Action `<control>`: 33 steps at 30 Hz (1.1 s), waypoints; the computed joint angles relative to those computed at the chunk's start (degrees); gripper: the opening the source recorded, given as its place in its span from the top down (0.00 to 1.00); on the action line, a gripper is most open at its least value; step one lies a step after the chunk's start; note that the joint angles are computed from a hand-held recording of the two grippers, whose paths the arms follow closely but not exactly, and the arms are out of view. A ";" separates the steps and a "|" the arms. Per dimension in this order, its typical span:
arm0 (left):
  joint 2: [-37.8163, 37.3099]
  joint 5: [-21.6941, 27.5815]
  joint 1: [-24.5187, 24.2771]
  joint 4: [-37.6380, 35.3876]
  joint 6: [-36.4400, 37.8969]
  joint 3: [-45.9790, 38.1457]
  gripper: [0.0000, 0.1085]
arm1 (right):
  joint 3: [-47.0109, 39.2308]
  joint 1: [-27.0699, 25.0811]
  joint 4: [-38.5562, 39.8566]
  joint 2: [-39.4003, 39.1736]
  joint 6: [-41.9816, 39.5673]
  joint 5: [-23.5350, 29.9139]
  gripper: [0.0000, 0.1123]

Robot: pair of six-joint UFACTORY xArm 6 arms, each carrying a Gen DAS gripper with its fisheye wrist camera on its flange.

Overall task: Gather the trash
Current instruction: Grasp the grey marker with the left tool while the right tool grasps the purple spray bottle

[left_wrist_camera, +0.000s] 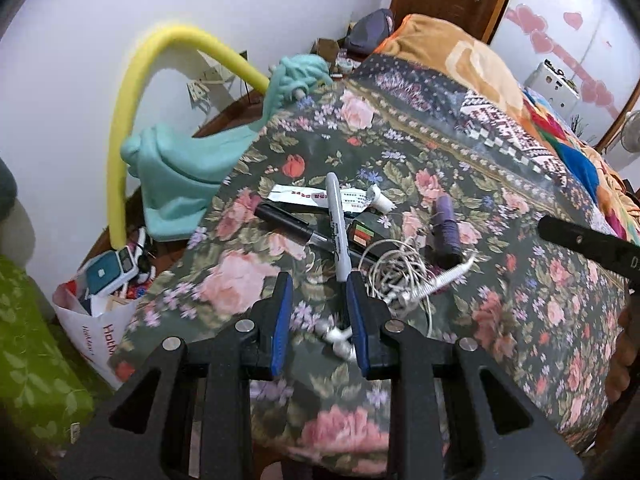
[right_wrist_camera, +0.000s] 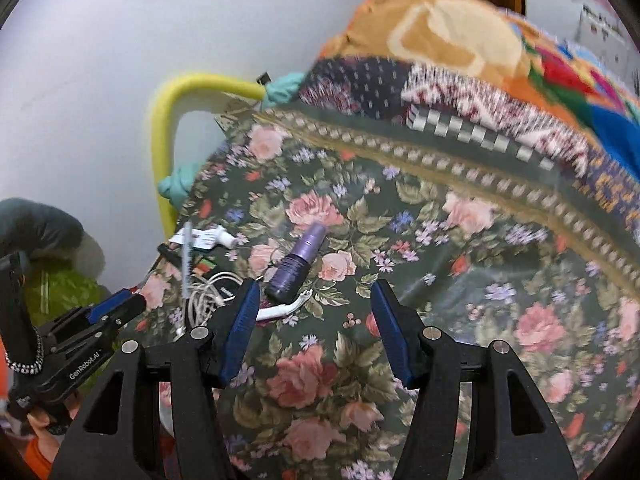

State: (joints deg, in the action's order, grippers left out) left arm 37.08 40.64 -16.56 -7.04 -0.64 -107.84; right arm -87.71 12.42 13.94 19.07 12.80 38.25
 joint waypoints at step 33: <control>4.48 -1.61 -0.38 -9.15 5.71 -6.42 0.90 | -9.85 0.17 1.74 9.84 -0.16 3.90 0.79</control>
State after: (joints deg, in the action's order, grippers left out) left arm 41.56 39.04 -16.95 -16.20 5.06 -114.26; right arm -97.57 12.59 15.69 28.91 12.64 42.14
